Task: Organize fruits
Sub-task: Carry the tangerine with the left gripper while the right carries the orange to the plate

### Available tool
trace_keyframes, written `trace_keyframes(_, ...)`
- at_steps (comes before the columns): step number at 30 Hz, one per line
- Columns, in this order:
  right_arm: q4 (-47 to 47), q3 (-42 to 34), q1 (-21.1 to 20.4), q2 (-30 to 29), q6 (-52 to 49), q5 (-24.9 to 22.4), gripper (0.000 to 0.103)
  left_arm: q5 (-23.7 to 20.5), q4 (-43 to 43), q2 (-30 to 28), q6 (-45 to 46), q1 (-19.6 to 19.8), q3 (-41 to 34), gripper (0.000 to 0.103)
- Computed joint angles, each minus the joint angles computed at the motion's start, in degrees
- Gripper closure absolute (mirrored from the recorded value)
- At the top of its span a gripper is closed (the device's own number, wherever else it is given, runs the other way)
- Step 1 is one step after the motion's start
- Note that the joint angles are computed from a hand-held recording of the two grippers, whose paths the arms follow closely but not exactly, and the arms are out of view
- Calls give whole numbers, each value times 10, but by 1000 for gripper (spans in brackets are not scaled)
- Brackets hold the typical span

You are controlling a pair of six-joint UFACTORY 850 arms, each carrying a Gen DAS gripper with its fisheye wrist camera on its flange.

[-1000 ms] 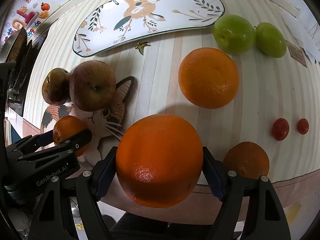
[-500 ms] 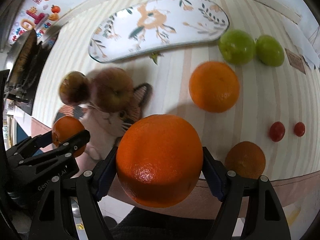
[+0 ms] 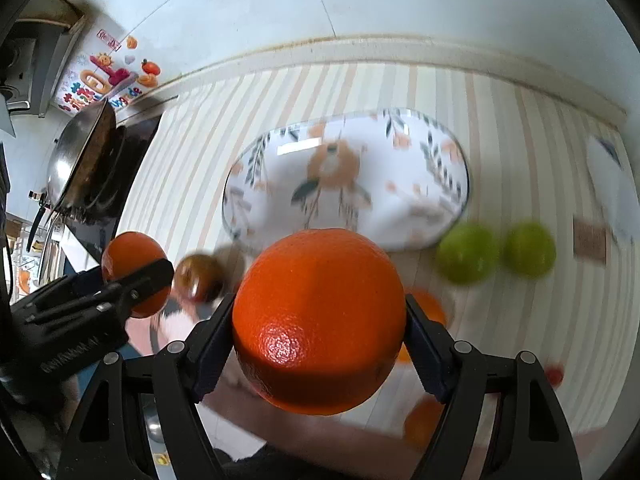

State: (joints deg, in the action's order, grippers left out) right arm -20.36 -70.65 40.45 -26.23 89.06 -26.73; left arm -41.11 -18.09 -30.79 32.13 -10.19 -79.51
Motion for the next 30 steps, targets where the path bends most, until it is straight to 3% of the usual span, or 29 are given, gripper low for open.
trace_keyframes(9,66,-86,-90,-105,-185,-1,23,-117,21,-190,-115,-30,-223,41)
trace_keyframes(14,120,-129,-117,-151,-284,-14,23,-160,34,-254,-146,-46,-301,41)
trace_keyframes(21,199,-154,-138,-180,-387,-26,23,-201,40,-294,-167,-56,-348,41)
trace_keyframes(30,283,-141,-160,-175,-444,-20,19,-204,52,-298,-184,-63,-354,40)
